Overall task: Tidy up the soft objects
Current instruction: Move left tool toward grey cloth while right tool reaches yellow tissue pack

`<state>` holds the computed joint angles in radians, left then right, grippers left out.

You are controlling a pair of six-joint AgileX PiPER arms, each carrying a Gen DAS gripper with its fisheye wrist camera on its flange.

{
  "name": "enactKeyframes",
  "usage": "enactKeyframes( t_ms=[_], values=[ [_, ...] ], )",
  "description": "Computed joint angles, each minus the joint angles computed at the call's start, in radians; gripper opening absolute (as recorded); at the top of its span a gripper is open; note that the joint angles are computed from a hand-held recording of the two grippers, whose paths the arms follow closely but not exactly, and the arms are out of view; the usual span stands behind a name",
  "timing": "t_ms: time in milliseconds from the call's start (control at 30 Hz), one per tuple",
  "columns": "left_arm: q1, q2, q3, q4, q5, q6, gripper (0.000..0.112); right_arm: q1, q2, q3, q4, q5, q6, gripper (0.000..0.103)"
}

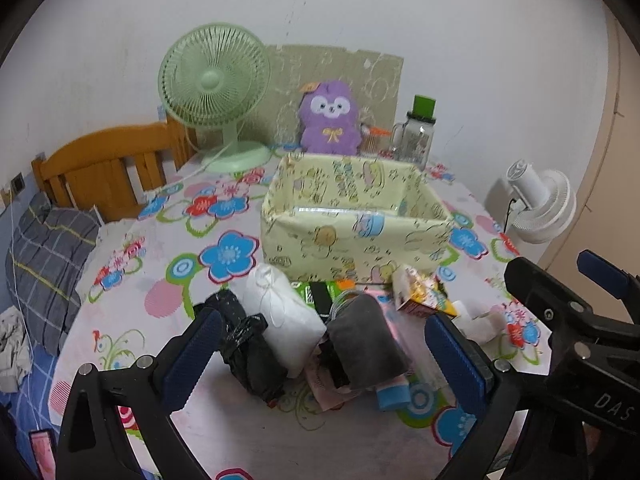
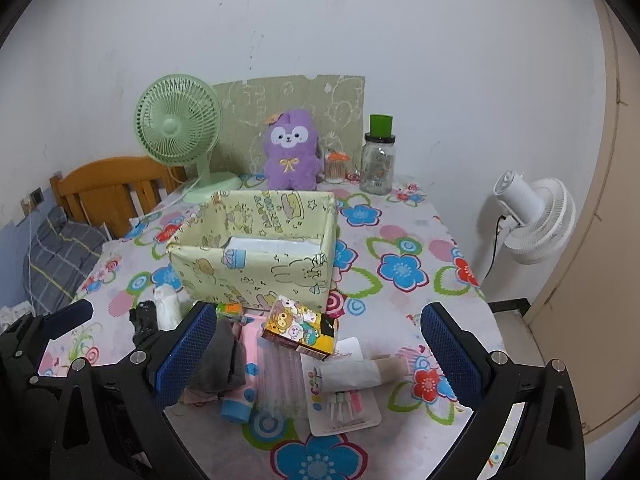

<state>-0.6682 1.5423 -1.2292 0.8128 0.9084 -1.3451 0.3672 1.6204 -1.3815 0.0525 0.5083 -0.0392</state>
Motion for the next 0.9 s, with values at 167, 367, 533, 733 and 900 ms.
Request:
enactKeyframes(
  t_ms=[167,367,533,733,900],
  values=[
    [0.020,0.041,0.011,-0.013,-0.031,-0.024,0.099,-0.009,0.052,-0.002,0.036,-0.018,-0.039,0.103],
    [0.042,0.086,0.033,-0.054,-0.103,-0.027,0.098,-0.017,0.093,0.016,0.032,-0.051,-0.041,0.103],
    [0.099,0.112,0.042,-0.171,-0.196,0.021,0.091,-0.019,0.136,0.008,0.007,-0.049,-0.028,0.103],
    [0.078,0.157,0.002,-0.153,-0.168,0.015,0.089,-0.027,0.186,-0.023,0.039,-0.046,-0.059,0.103],
    [0.053,0.213,-0.059,-0.115,-0.118,0.018,0.089,-0.033,0.218,-0.051,0.043,-0.027,-0.067,0.103]
  ],
)
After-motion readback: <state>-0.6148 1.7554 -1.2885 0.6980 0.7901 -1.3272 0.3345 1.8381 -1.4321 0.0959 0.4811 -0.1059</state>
